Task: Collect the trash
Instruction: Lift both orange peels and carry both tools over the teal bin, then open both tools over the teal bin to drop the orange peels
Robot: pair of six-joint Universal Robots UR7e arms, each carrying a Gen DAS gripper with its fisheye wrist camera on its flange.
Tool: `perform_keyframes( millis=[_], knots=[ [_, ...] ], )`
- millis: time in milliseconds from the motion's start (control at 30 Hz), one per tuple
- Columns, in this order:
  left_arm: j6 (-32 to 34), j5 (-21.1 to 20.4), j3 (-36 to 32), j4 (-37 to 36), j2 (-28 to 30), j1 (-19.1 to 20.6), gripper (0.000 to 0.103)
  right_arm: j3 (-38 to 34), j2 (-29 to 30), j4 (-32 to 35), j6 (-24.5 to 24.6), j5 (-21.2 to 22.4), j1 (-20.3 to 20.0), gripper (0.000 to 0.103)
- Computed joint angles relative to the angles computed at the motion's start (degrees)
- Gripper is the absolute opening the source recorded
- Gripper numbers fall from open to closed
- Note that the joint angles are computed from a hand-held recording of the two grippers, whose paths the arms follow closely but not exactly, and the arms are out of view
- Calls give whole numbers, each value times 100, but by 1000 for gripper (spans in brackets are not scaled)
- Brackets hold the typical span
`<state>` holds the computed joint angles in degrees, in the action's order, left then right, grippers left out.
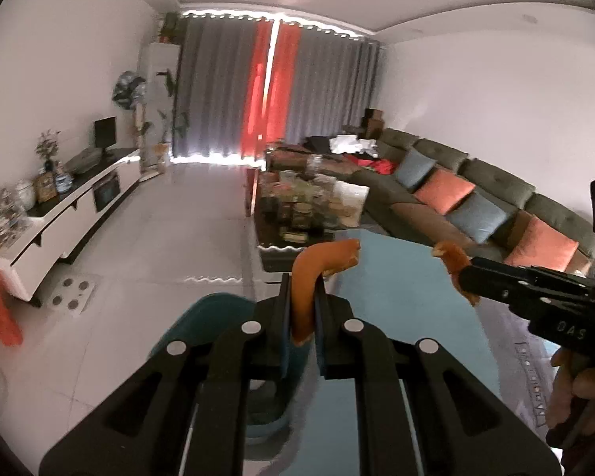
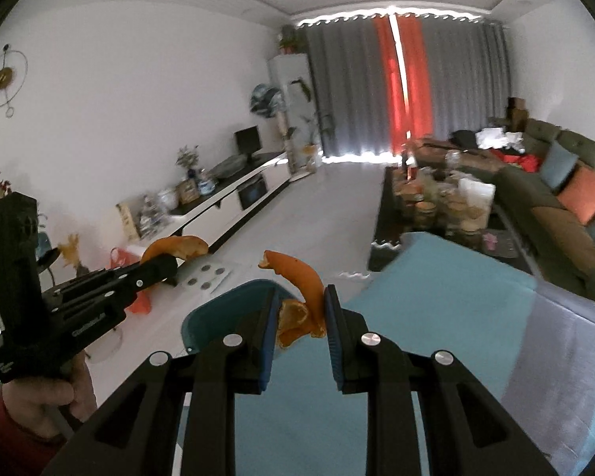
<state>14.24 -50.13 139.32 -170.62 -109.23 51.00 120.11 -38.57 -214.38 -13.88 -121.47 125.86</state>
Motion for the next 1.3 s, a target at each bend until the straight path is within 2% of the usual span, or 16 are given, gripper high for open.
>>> perform_keyframes(
  millis=[133, 333, 467, 833, 1300],
  knots=[
    [110, -85, -139, 141, -133, 401, 10, -373, 209, 458, -10, 121, -24, 21],
    [205, -270, -324, 226, 1, 1020, 10, -964, 583, 1144, -85, 179, -85, 21],
    [151, -283, -366, -3, 393, 1230, 10, -1295, 825, 1538, -105, 164, -111, 21],
    [294, -436, -858, -611, 1907, 2010, 10, -2162, 1272, 2881, -18, 184, -427, 21],
    [574, -632, -1622, -780, 3121, 2664, 10, -2892, 1667, 4021, 183, 152, -667, 21]
  ],
)
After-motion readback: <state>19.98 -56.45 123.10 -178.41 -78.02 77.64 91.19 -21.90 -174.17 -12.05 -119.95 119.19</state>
